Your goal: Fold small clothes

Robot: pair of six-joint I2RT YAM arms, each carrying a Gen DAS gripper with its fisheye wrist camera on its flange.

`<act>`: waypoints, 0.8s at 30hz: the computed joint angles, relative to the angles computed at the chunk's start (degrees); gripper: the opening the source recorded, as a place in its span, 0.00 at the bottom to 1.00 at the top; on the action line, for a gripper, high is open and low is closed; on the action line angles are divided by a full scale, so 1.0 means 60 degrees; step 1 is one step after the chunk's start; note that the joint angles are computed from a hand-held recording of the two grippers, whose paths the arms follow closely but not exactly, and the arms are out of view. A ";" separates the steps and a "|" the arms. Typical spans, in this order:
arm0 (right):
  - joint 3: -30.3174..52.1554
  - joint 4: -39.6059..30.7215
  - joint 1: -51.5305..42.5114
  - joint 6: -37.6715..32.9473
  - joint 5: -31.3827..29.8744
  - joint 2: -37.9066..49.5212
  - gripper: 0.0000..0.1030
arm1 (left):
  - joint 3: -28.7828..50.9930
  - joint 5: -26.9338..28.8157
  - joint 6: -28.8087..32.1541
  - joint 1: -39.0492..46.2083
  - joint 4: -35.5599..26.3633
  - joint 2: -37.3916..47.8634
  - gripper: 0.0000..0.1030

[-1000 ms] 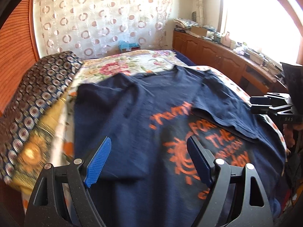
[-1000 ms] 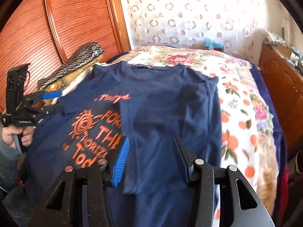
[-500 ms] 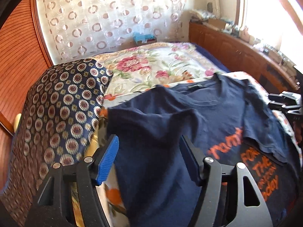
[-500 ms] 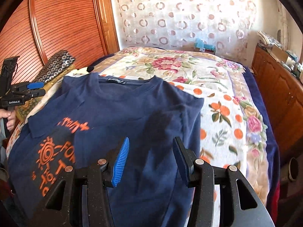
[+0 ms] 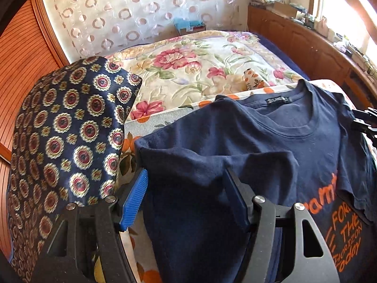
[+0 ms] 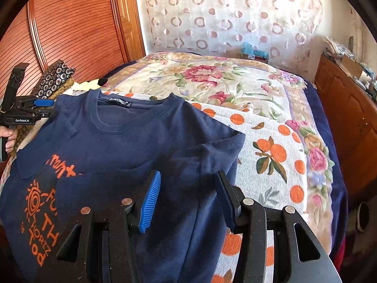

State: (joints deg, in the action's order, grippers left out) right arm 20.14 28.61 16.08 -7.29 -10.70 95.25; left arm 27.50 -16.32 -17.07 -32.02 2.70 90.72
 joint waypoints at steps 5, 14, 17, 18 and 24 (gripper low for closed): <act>0.0474 -0.0294 0.0062 0.0049 0.0452 0.0365 0.48 | 0.0336 0.0012 -0.0176 0.0010 0.0225 0.0812 0.65; 0.0664 -0.0394 0.0248 0.0414 0.0784 0.0370 0.49 | 0.0233 0.0109 -0.0276 0.0095 0.0696 0.0862 0.49; 0.0720 -0.0360 0.0133 0.0370 0.0740 0.0472 0.50 | 0.0200 0.0302 -0.0189 0.0249 0.0736 0.0838 0.32; 0.0734 -0.0346 0.0101 0.0371 0.0753 0.0502 0.50 | 0.0194 0.0337 -0.0174 0.0288 0.0684 0.0811 0.27; 0.0856 -0.0415 -0.0044 0.0566 0.0719 0.0625 0.50 | 0.0107 0.0425 -0.0153 0.0350 0.0897 0.0906 0.10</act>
State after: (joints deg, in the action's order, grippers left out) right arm 25.27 26.12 15.82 -3.89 -6.38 99.00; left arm 28.14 -13.76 -17.99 -29.91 8.08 96.16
